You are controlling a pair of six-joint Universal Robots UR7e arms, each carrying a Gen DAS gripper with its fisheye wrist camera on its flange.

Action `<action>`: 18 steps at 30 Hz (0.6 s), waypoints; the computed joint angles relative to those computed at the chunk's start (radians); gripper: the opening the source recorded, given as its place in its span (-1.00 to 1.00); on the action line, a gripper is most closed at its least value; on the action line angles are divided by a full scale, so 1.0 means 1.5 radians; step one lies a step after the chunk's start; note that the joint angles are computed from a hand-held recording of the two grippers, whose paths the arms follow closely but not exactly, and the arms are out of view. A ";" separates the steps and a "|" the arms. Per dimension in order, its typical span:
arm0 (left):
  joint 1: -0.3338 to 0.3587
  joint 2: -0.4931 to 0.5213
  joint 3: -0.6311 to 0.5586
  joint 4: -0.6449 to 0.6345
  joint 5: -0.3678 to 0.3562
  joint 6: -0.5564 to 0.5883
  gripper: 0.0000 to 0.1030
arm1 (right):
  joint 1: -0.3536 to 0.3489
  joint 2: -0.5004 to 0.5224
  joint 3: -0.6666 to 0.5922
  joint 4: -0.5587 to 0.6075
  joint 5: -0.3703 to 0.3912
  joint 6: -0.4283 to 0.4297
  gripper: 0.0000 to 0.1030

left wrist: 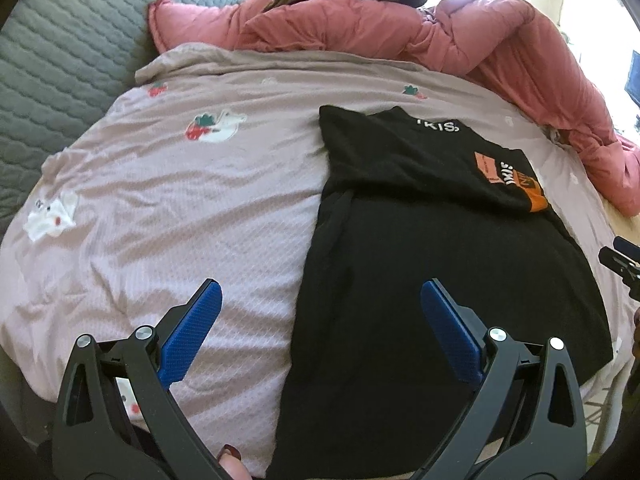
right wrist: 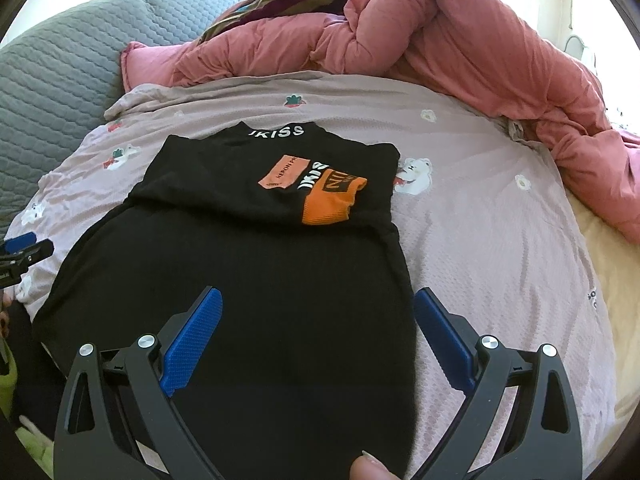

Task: Fold small clothes

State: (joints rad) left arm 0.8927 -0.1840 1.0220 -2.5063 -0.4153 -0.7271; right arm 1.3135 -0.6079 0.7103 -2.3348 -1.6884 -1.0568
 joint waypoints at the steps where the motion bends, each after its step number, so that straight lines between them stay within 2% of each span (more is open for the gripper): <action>1: 0.000 -0.005 0.010 -0.004 -0.003 -0.004 0.81 | -0.001 -0.001 0.001 -0.001 0.000 -0.001 0.86; 15: 0.006 -0.049 0.117 -0.099 -0.077 -0.021 0.80 | -0.010 -0.025 0.036 -0.009 -0.017 -0.015 0.86; 16: 0.005 -0.052 0.125 -0.108 -0.082 -0.021 0.75 | -0.011 -0.027 0.039 -0.011 -0.020 -0.017 0.86; 18: 0.004 -0.054 0.135 -0.127 -0.093 -0.012 0.49 | -0.012 -0.028 0.043 -0.014 -0.024 -0.018 0.86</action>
